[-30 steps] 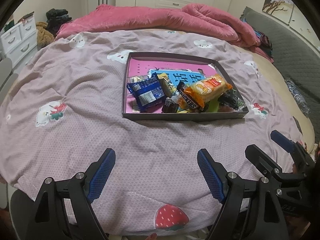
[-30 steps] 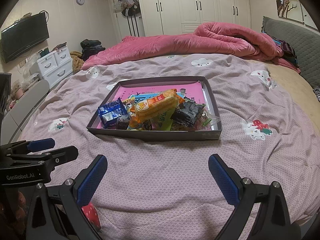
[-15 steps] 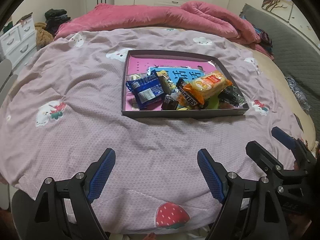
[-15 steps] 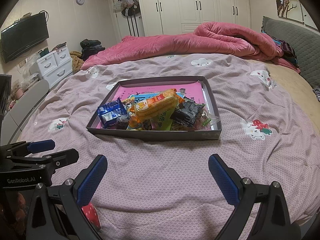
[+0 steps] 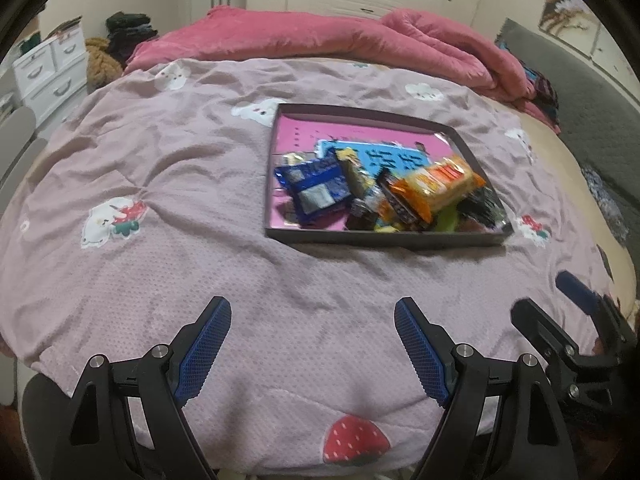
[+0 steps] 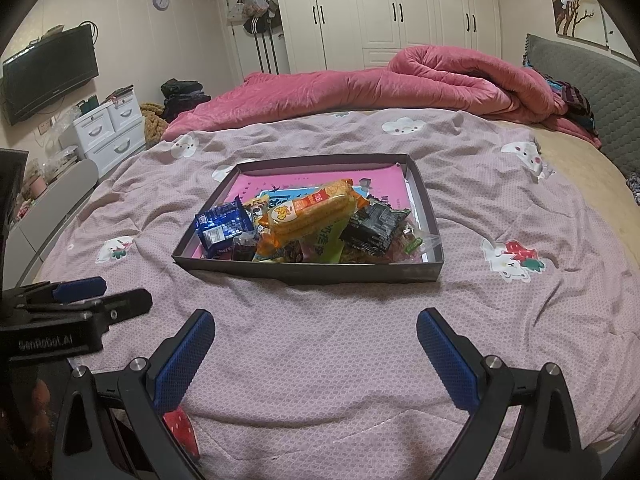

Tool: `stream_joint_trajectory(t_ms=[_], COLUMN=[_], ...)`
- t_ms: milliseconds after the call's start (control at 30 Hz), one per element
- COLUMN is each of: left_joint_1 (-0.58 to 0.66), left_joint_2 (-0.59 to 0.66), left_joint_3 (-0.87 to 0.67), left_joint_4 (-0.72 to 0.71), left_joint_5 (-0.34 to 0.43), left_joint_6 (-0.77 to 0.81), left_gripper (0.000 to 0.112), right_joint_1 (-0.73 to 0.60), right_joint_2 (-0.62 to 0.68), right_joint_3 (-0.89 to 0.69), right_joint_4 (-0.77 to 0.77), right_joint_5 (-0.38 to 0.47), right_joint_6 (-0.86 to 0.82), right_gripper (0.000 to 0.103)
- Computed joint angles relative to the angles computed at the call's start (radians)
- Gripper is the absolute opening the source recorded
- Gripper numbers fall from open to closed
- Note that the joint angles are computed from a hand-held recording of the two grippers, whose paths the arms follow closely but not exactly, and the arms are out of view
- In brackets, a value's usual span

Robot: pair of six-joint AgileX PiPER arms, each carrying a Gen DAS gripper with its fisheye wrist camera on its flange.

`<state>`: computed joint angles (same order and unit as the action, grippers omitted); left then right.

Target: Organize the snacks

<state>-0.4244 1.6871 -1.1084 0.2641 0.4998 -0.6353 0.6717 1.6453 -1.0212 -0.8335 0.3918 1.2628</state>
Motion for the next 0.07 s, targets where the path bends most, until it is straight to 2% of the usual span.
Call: stream_joint_trajectory(t_ms=[67], left_joint_1=[0.026], left_joint_2=[0.013], left_joint_3=[-0.007], left_joint_4=[0.007], left_joint_5=[-0.004], left_joint_6=[-0.006], left_gripper=[0.085], right_joint_1=[-0.017], right_joint_2=[0.003], right_joint_3=[0.003], right_joint_4=[0.023], right_joint_5=[-0.017], right_joint_6=[-0.024], right_gripper=[0.102])
